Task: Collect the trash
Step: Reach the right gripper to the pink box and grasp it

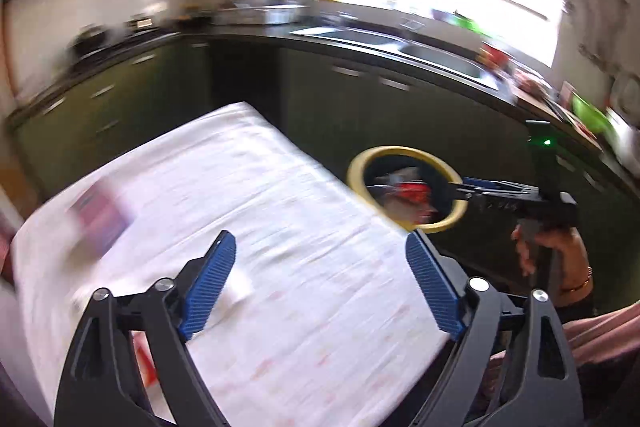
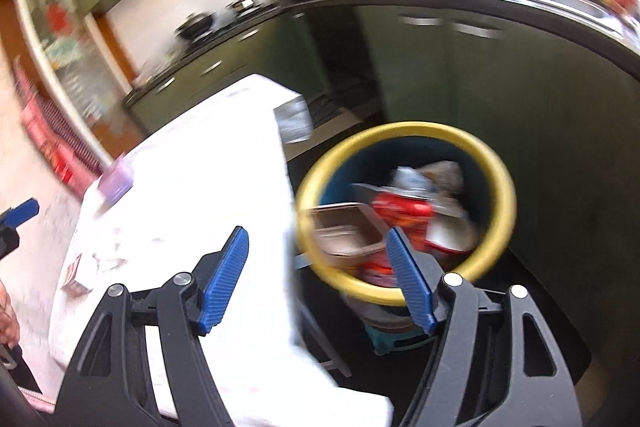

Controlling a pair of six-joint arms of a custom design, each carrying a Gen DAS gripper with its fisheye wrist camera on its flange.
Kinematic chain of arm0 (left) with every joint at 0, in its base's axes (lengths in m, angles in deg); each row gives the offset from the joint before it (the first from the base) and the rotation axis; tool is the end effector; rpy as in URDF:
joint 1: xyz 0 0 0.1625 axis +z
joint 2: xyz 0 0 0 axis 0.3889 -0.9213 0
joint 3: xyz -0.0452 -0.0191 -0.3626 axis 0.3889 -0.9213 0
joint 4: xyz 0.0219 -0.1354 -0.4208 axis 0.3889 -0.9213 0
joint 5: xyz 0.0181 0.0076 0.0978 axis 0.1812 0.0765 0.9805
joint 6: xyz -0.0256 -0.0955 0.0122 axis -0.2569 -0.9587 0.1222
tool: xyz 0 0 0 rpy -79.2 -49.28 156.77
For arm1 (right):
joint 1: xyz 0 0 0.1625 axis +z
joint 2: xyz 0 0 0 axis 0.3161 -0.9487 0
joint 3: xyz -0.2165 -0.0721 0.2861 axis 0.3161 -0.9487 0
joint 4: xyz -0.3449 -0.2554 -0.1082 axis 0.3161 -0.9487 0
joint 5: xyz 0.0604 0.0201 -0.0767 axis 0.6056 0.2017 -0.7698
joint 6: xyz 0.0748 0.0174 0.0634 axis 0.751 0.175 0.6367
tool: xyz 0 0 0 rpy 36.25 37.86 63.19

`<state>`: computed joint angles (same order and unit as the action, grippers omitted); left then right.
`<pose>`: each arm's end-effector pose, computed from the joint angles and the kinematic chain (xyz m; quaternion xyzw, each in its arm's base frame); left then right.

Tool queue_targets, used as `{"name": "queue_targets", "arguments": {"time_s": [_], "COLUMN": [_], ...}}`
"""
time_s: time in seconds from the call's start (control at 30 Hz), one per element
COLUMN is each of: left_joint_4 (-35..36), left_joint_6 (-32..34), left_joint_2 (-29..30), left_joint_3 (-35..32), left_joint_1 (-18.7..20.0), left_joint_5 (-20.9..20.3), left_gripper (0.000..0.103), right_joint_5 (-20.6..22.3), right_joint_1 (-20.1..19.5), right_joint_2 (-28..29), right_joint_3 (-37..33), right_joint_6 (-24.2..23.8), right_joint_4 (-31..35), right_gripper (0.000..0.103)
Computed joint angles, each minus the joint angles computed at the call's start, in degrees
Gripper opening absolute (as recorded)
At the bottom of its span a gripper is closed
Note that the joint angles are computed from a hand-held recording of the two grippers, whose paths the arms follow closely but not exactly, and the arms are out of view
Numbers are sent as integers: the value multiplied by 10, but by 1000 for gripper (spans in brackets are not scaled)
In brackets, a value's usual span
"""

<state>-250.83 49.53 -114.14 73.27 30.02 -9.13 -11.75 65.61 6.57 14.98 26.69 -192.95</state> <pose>-0.2830 -0.7068 0.0514 0.2527 0.8634 -0.3421 0.2713 0.0426 -0.7477 0.1628 0.1664 -0.9177 0.3196 0.1675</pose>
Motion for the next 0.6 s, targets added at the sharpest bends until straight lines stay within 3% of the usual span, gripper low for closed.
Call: {"name": "queue_targets", "arguments": {"time_s": [0.13, 0.27, 0.6], "left_joint_4": [-93, -163, -228], "left_joint_6": [-51, -68, -107], "left_joint_2": [-83, -142, -244], "left_joint_3": [134, 226, 352], "left_joint_1": [2, 7, 29], "left_joint_5": [55, 115, 137], "left_gripper": [95, 98, 98], "right_joint_5": [4, 13, 20], "right_joint_1": [34, 72, 165], "right_joint_2": [39, 87, 250], "right_joint_3": [-40, -88, -271], "right_joint_6": [-27, -55, -117], "right_joint_4": [50, 101, 205], "right_gripper": [68, 69, 90]}}
